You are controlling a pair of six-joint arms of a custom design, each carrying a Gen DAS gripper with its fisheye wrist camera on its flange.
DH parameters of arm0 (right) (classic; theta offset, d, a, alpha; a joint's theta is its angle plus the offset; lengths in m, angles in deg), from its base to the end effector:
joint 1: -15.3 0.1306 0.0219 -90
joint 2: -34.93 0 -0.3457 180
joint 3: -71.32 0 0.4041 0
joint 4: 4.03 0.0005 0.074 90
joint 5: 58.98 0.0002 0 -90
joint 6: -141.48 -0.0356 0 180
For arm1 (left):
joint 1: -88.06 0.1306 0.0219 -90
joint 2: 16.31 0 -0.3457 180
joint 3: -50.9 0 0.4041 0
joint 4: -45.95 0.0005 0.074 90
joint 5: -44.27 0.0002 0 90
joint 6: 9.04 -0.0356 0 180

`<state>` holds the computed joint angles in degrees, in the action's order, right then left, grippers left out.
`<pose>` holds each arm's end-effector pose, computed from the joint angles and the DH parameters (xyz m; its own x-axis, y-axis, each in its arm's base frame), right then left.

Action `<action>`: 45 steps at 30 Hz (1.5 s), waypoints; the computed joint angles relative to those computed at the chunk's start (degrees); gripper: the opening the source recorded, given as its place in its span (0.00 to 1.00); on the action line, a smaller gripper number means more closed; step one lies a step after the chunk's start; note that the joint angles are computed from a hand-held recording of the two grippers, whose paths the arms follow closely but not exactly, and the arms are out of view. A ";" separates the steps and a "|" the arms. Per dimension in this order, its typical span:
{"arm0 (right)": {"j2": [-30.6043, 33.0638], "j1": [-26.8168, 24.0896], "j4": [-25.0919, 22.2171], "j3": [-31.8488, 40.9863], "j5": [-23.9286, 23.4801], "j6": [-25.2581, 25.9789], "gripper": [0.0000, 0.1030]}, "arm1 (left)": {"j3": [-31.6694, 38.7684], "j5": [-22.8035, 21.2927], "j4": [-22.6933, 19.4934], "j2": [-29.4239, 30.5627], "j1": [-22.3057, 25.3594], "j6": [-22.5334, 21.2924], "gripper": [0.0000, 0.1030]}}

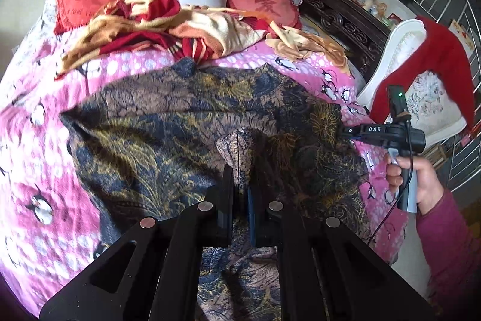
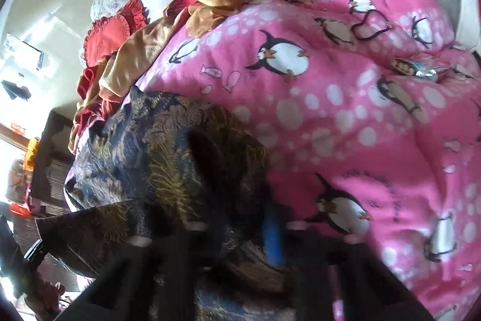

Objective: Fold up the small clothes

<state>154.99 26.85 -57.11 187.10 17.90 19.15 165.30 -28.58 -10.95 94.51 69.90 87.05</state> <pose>0.6417 0.1389 0.3080 -0.8656 0.3547 -0.3535 0.1751 0.8757 0.4500 0.5785 -0.2013 0.3922 -0.8071 0.1580 -0.5689 0.3817 0.8747 -0.2985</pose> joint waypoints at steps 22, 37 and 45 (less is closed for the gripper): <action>-2.16 -1.94 4.78 -3.46 0.95 -3.58 0.07 | 0.11 -4.14 2.08 3.27 2.95 2.80 0.06; 0.49 -0.67 14.51 -1.47 8.46 -1.10 0.20 | 2.76 -4.07 -0.08 8.59 4.72 9.78 0.06; -10.62 1.49 14.86 -11.79 8.34 6.26 0.42 | -2.52 -9.54 5.02 2.19 3.99 5.58 0.41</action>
